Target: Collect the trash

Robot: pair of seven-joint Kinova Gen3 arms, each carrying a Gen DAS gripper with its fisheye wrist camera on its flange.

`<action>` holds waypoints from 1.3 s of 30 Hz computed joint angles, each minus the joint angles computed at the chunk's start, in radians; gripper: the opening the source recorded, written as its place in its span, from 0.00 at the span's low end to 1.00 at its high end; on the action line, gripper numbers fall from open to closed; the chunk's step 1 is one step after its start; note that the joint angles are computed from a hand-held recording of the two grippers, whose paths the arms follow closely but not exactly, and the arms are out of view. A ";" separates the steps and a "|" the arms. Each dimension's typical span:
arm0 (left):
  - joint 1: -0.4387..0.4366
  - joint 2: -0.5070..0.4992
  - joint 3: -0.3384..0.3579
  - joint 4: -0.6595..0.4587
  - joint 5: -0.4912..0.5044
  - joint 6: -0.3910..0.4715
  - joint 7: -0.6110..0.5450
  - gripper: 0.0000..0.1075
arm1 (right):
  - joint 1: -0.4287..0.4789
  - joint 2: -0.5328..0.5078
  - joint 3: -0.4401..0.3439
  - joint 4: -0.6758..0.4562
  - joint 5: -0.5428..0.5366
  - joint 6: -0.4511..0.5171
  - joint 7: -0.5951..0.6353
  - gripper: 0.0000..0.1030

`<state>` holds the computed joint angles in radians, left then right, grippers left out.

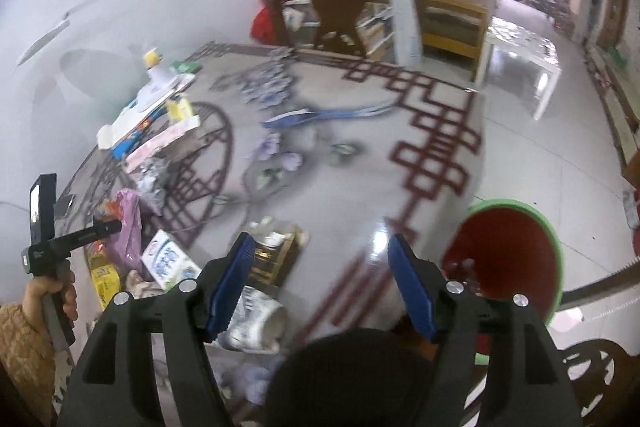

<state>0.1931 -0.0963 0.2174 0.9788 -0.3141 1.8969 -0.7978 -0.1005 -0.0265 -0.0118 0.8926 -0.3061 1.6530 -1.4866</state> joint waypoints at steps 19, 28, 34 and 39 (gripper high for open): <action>-0.034 -0.066 0.169 -0.143 -0.247 0.042 0.085 0.63 | -0.459 0.491 -0.130 -0.455 0.097 0.041 -0.295 0.77; -0.141 -0.146 0.075 -0.013 -0.096 -0.027 0.065 0.73 | -0.485 0.583 -0.141 -0.495 0.074 0.037 -0.329 0.59; -0.216 -0.190 0.038 0.046 -0.027 -0.060 0.063 0.84 | -0.477 0.533 -0.139 -0.465 0.077 0.008 -0.255 0.32; -0.270 -0.212 0.038 0.058 0.001 -0.057 0.055 0.80 | -0.445 0.465 -0.148 -0.377 0.060 -0.042 -0.217 0.32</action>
